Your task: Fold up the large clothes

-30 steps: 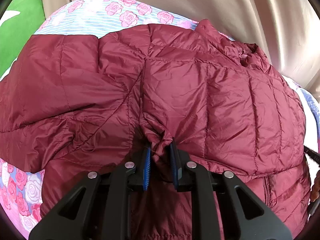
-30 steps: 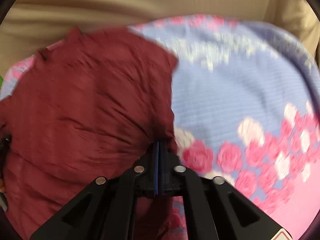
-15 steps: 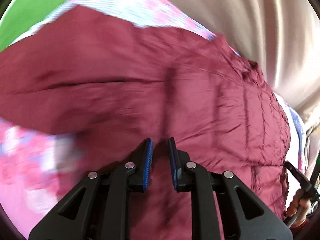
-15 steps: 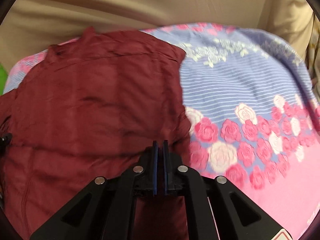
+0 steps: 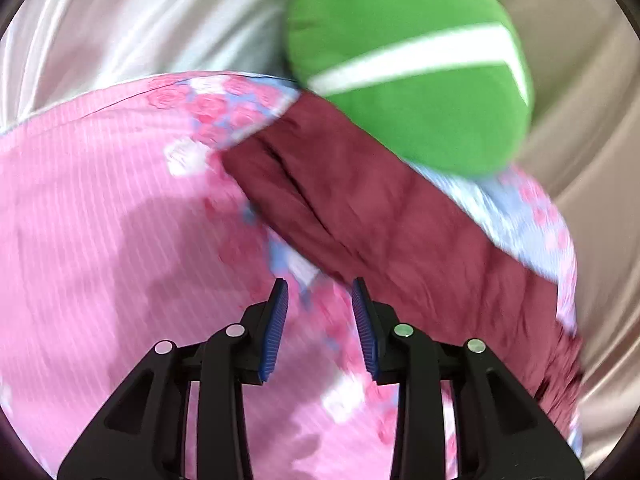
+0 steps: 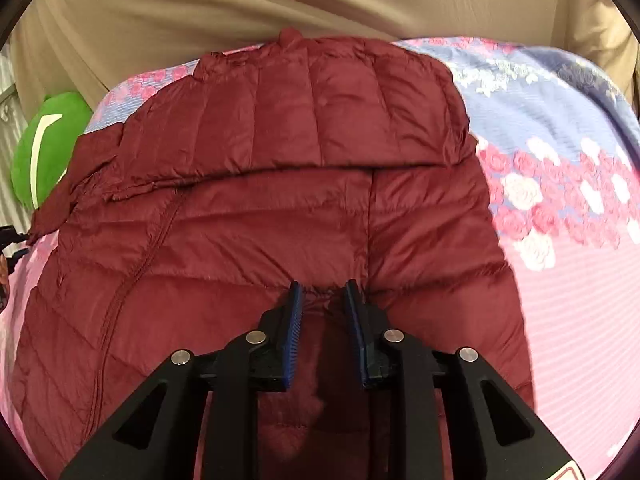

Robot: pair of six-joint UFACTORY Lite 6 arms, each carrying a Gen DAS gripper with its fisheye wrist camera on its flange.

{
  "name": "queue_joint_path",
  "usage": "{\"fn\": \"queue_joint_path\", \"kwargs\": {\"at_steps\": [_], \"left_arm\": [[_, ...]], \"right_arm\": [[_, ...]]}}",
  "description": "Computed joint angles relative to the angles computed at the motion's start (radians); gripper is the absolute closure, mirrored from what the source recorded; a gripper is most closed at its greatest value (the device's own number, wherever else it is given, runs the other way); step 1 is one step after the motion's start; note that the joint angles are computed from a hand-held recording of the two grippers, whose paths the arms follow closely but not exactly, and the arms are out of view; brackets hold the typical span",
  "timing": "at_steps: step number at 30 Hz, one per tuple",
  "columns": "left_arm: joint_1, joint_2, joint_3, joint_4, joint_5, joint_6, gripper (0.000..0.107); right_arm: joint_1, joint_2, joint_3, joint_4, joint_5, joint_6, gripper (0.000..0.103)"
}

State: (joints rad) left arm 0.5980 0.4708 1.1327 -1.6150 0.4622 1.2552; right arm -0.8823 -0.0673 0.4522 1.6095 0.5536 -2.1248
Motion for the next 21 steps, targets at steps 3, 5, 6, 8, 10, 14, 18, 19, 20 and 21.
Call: {"fn": "queue_joint_path", "kwargs": {"at_steps": [3, 5, 6, 8, 10, 14, 18, 19, 20, 21], "left_arm": [[0.042, 0.133, 0.144, 0.063, 0.085, -0.089, 0.075], [0.03, 0.182, 0.191, 0.038, 0.096, -0.106, 0.076], [0.02, 0.193, 0.204, 0.017, 0.09, -0.099, 0.081], [-0.017, 0.201, 0.231, 0.009, 0.076, -0.098, 0.106], [-0.085, 0.124, 0.193, -0.015, 0.007, -0.069, 0.106], [-0.257, -0.11, 0.101, -0.065, -0.097, 0.036, 0.107], [-0.599, -0.366, 0.073, 0.032, -0.239, -0.034, 0.107], [-0.678, -0.395, 0.082, 0.121, -0.286, -0.129, 0.107], [-0.783, -0.399, 0.124, 0.226, -0.292, -0.198, 0.107], [-0.875, -0.403, 0.139, 0.323, -0.337, -0.301, 0.107]], "right_arm": [[-0.035, 0.049, 0.021, -0.005, 0.045, -0.003, 0.08], [-0.054, 0.042, 0.008, -0.012, 0.062, -0.008, 0.08], [-0.058, 0.038, 0.003, -0.011, 0.064, -0.009, 0.08], [-0.065, 0.038, 0.002, -0.015, 0.069, -0.006, 0.079], [-0.074, 0.044, 0.005, -0.026, 0.078, -0.002, 0.078], [-0.082, 0.058, 0.015, -0.049, 0.096, 0.013, 0.074], [-0.075, 0.049, 0.008, -0.045, 0.094, 0.009, 0.071], [-0.075, 0.045, 0.006, -0.046, 0.093, 0.01, 0.071], [-0.076, 0.046, 0.007, -0.048, 0.094, 0.012, 0.071], [-0.078, 0.045, 0.007, -0.051, 0.097, 0.015, 0.071]]}}
